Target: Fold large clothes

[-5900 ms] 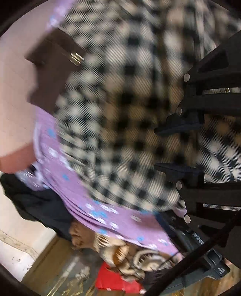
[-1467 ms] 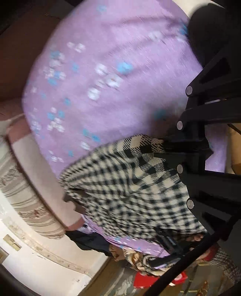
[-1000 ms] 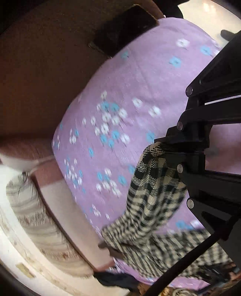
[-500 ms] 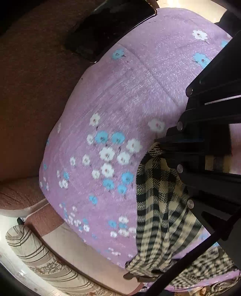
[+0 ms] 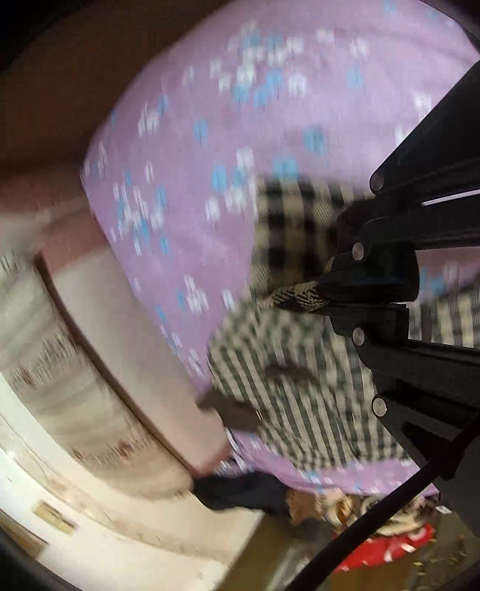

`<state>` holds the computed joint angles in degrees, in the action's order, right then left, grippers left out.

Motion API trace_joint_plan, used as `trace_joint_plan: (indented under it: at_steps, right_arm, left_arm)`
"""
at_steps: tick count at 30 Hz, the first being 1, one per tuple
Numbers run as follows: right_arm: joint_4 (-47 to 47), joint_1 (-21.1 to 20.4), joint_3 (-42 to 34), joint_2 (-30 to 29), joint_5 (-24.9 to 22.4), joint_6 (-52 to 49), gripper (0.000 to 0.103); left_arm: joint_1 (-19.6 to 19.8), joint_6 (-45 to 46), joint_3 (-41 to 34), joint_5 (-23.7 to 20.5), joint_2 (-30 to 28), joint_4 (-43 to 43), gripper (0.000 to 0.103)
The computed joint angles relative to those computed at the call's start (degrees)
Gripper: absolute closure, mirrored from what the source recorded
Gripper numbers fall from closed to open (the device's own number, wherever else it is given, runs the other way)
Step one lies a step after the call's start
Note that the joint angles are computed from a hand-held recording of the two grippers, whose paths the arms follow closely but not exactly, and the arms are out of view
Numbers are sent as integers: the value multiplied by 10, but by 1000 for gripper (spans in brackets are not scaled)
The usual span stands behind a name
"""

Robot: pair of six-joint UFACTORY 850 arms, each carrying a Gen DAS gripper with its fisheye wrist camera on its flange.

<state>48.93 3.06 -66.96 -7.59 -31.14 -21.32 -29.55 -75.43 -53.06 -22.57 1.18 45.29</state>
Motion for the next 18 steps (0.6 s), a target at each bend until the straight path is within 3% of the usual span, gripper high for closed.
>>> trace_joint_plan:
  at_steps: [6, 11, 18]
  right_arm:
    - [5, 88, -86, -72, -4, 2, 96]
    - [-97, 167, -201, -163, -15, 60, 96]
    - [-121, 228, -329, -278, -51, 70, 96]
  left_arm:
    - [16, -30, 0, 6, 13, 25, 15]
    - [40, -63, 5, 10, 22, 46, 15]
    - [70, -96, 7, 12, 23, 72, 15]
